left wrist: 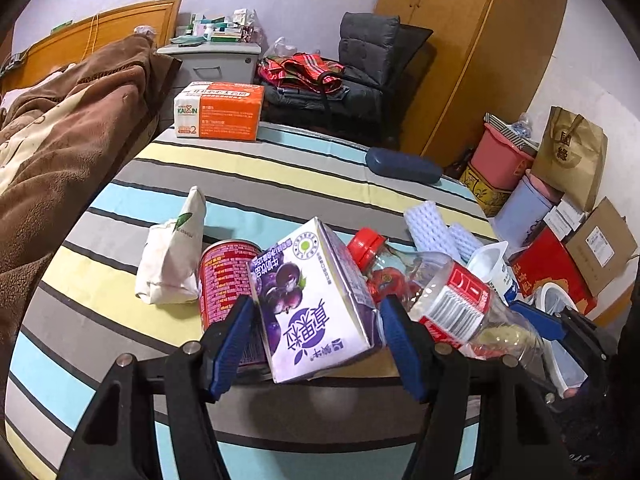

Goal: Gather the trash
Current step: 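Grasp the purple juice carton with the left tool while the right tool grasps the red-label bottle, then lift and carry the carton and bottle with both tools over the trash bin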

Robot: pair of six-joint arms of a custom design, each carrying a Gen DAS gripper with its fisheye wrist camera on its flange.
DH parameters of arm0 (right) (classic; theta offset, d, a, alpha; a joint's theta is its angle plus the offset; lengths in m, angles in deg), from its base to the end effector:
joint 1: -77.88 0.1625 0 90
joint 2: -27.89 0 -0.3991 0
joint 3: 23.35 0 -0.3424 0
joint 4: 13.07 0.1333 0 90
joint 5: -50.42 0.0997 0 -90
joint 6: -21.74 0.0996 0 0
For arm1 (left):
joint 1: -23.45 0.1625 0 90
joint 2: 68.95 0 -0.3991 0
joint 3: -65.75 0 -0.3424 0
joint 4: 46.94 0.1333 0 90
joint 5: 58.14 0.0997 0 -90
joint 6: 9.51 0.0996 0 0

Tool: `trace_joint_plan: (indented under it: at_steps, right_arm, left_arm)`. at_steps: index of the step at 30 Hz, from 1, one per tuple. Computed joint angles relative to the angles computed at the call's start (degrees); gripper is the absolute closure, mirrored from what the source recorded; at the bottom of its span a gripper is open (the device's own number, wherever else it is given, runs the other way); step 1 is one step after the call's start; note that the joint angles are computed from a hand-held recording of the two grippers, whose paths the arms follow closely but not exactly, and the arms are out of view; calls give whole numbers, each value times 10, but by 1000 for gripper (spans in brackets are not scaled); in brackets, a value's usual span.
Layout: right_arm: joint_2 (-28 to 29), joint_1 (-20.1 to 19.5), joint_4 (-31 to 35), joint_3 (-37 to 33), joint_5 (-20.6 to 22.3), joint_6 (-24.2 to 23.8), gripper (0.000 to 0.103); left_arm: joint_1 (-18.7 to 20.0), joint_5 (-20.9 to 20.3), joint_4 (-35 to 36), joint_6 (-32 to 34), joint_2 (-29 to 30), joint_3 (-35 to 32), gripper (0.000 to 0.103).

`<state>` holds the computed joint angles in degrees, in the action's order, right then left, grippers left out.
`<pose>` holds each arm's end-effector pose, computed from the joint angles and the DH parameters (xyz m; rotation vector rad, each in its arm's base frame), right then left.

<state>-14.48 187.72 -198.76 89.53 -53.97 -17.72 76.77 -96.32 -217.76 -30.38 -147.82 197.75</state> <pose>0.2855 -0.4715 0.0638 1.3027 -2.4464 0.5501 -0.0689 -0.4467 0.2720 0.0446 2.3721 -1.0597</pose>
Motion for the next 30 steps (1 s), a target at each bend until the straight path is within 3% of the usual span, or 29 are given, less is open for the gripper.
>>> trace_joint_plan:
  at_steps: [7, 12, 22, 30]
  right_arm:
    - [12, 7, 27, -22, -31, 7, 36]
    - [8, 0, 14, -13, -22, 24, 37]
    - [-12, -16, -79, 40, -3, 66, 37]
    - [-31, -28, -142, 76, 1, 90, 37]
  left_arm:
    - [1, -4, 0, 6, -5, 2, 36]
    - [-3, -6, -1, 7, -3, 5, 37]
    - [-11, -36, 1, -6, 7, 27, 37]
    - [-43, -38, 9, -36, 16, 58, 37]
